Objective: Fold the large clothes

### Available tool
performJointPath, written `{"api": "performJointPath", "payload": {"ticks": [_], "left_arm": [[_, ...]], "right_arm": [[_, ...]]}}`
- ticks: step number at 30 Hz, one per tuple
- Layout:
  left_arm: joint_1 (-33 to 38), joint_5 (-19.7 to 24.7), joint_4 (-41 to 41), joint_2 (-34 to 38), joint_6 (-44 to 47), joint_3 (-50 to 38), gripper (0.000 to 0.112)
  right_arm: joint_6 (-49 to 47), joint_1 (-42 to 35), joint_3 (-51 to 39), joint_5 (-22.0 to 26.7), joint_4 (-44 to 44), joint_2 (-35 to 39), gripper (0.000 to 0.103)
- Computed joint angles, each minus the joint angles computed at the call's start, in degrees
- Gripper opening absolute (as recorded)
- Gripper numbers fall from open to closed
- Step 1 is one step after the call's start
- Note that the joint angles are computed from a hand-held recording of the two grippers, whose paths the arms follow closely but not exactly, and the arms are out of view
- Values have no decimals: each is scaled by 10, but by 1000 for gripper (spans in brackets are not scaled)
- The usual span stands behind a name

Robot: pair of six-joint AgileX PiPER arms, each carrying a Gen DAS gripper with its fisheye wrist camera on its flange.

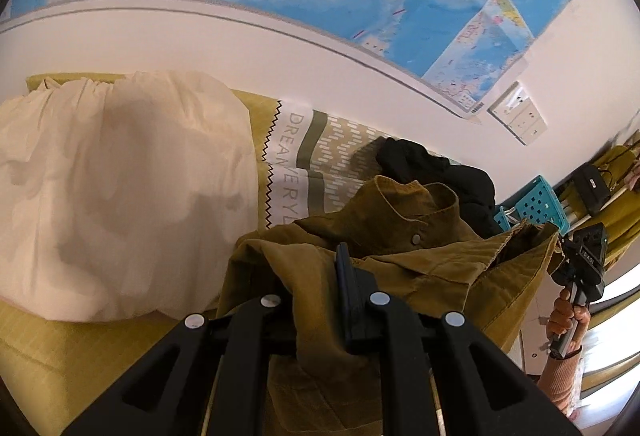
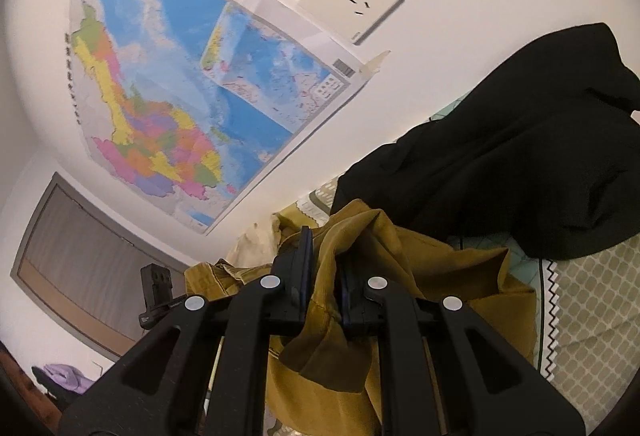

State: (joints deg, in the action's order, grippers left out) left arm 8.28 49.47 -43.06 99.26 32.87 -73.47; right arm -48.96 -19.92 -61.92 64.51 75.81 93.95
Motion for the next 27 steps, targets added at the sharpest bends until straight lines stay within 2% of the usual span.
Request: {"api": "performJointPath", "payload": {"ticks": [9,16,19,20,21,23,27], "left_arm": [[-6,7,18,66,-27,-56,12],[-36,-25,71,105,-81,-86,12],[-50,-44,99,114,-105,-91,12],[-56,-50,107,113,-111,-90,12],[-60,-55,115,114,-116,-90,12],[-70,-67,133,116,-131,-89,12],[-79,-83,157,125,-152,-90,12]], "right_arm": [[32,26,-44,-36,-12,66,11],[67,38,-77,-50,-12,126,13],[79,40,-80,-58,-17,135,16],[84,39,-78,-58,-15,135,26],[82,35,-71,-52,-3,135,50],[65,29,-48,-53,24,117,79],[1,19,18,-80,47,15,80]]}}
